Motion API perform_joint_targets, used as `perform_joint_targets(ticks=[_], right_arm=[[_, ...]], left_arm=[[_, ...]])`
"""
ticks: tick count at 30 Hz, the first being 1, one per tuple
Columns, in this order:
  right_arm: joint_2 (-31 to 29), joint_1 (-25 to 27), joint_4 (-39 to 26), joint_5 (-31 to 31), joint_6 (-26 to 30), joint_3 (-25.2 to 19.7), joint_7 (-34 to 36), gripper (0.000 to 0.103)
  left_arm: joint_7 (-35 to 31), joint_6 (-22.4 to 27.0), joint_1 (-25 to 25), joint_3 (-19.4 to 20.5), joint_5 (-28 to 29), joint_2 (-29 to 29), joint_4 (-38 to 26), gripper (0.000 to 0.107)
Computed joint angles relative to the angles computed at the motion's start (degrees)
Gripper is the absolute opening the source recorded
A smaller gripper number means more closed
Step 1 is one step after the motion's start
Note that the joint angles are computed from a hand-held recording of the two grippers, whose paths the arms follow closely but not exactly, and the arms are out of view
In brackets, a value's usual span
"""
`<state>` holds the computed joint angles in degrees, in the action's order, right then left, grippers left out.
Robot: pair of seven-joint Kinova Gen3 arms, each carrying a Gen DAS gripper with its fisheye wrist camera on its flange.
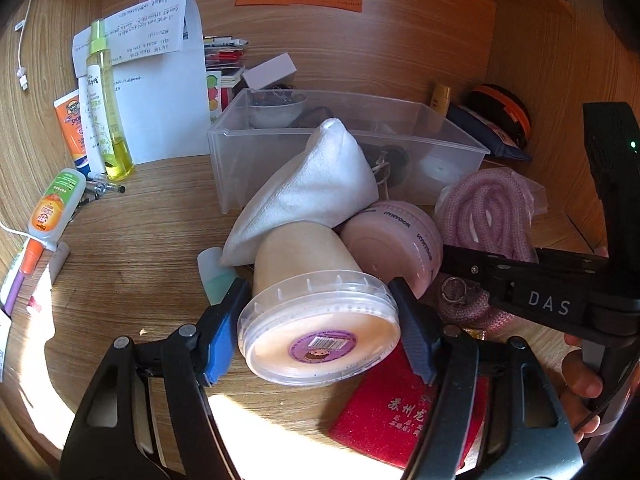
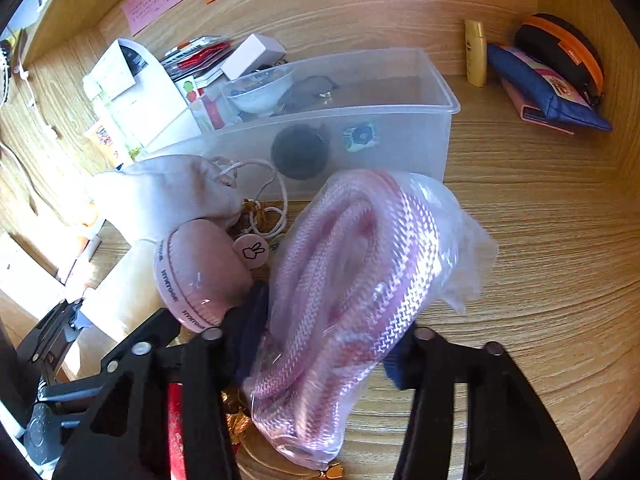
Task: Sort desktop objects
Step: 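Lift the pink rope bag with the right gripper while the left gripper approaches the cream tub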
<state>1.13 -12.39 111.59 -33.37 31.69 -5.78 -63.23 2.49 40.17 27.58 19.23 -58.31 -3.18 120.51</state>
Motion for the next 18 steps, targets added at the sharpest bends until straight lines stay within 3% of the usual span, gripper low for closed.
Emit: perform_joint_targets(ticks=[4,9,18], right_arm=[[-2.28,-1.57,2.45,2.60,-4.33,-0.50,-0.57,0.026],[-3.61,-2.30,3.28,0.17,-5.33,0.58,1.95,0.023],[-6.80,-3.15,4.22,-4.20,-6.11,3.78,6.90,0.023]], left_arm=[[3.03,3.10,0.57,1.51,-3.17,-1.63,0.16,0.069],[-0.34,-0.73,-1.83,0.54,-0.36,-3.87,0.64,0.068],[-0.78,-0.57,-5.83,3.31,0.00,-6.19,0.52,0.068]])
